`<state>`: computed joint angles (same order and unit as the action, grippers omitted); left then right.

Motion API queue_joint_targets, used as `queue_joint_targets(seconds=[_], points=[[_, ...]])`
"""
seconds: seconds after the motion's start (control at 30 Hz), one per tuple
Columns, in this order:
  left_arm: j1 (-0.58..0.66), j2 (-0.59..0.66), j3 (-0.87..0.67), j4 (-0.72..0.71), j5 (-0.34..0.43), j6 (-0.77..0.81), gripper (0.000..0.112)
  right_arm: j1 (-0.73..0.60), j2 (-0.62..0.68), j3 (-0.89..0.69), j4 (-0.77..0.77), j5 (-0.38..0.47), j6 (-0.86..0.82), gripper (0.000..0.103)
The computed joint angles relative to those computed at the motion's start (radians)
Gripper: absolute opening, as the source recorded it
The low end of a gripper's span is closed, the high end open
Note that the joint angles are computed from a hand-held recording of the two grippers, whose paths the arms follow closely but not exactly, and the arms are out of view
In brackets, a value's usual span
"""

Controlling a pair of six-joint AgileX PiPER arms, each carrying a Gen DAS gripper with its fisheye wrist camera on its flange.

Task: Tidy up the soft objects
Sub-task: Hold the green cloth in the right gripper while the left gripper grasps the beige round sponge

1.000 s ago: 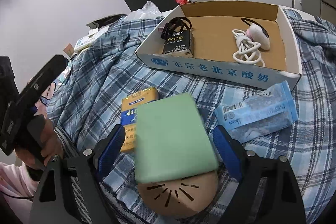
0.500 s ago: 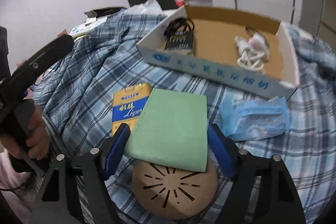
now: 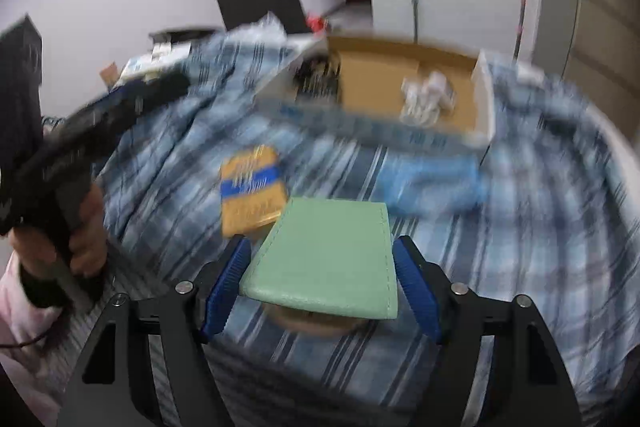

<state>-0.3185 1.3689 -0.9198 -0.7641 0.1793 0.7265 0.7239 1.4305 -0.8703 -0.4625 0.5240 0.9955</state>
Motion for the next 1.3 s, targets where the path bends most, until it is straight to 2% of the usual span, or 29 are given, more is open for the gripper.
queue_joint_targets(seconds=[0.07, 0.1, 0.17, 0.23, 0.4, 0.53, 0.63, 0.67, 0.7, 0.77, 0.8, 0.93, 1.1, 1.13, 1.17, 1.23, 1.27, 1.3], points=[[-0.009, 0.003, -0.005, 0.072, -0.003, -0.068, 0.103, -0.004, 0.007, 0.019, 0.074, -0.02, -0.022, 0.073], [-0.01, 0.004, -0.005, 0.092, -0.004, -0.087, 0.103, 0.004, 0.004, 0.031, 0.055, -0.032, 0.003, 0.073], [-0.009, -0.002, 0.001, 0.059, -0.007, -0.057, 0.103, 0.034, 0.015, 0.024, -0.035, -0.001, 0.096, 0.073], [-0.003, -0.007, 0.007, 0.006, -0.01, -0.008, 0.103, 0.041, 0.031, 0.005, -0.045, 0.017, 0.111, 0.074], [0.002, -0.01, 0.008, -0.025, -0.002, 0.029, 0.103, 0.038, 0.061, -0.031, -0.035, 0.039, 0.137, 0.087], [-0.001, -0.016, 0.01, -0.037, 0.0, 0.045, 0.103, 0.051, 0.102, -0.071, -0.09, 0.106, 0.261, 0.087], [0.002, -0.017, 0.009, -0.051, 0.008, 0.059, 0.103, 0.07, 0.128, -0.077, -0.163, 0.115, 0.337, 0.087], [0.001, -0.015, 0.008, -0.052, 0.008, 0.06, 0.103, 0.075, 0.137, -0.078, -0.177, 0.115, 0.342, 0.086], [0.001, -0.015, 0.008, -0.052, 0.01, 0.06, 0.103, 0.08, 0.149, -0.087, -0.176, 0.131, 0.336, 0.078], [0.002, -0.014, 0.007, -0.054, 0.013, 0.062, 0.103, 0.099, 0.16, -0.097, -0.204, 0.158, 0.35, 0.075], [0.002, -0.014, 0.008, -0.053, 0.012, 0.062, 0.103, 0.113, 0.159, -0.099, -0.233, 0.171, 0.369, 0.071], [0.001, -0.015, 0.009, -0.047, 0.011, 0.056, 0.103, 0.126, 0.15, -0.107, -0.259, 0.2, 0.369, 0.069], [-0.005, -0.024, 0.02, -0.089, 0.006, 0.106, 0.103, 0.166, 0.066, -0.091, -0.367, 0.297, 0.431, 0.069], [-0.004, -0.027, 0.017, -0.12, 0.028, 0.151, 0.103, 0.172, 0.029, -0.071, -0.394, 0.311, 0.459, 0.069], [0.004, -0.021, 0.003, -0.154, 0.081, 0.201, 0.103, 0.176, -0.007, -0.053, -0.415, 0.325, 0.481, 0.069], [0.029, 0.0, -0.03, -0.219, 0.226, 0.306, 0.103, 0.184, -0.068, -0.022, -0.447, 0.368, 0.508, 0.069], [0.021, 0.006, -0.042, -0.205, 0.272, 0.324, 0.103, 0.191, -0.089, -0.009, -0.468, 0.397, 0.527, 0.069], [-0.001, 0.009, -0.049, -0.157, 0.287, 0.306, 0.103, 0.199, -0.107, 0.008, -0.489, 0.429, 0.55, 0.069]])
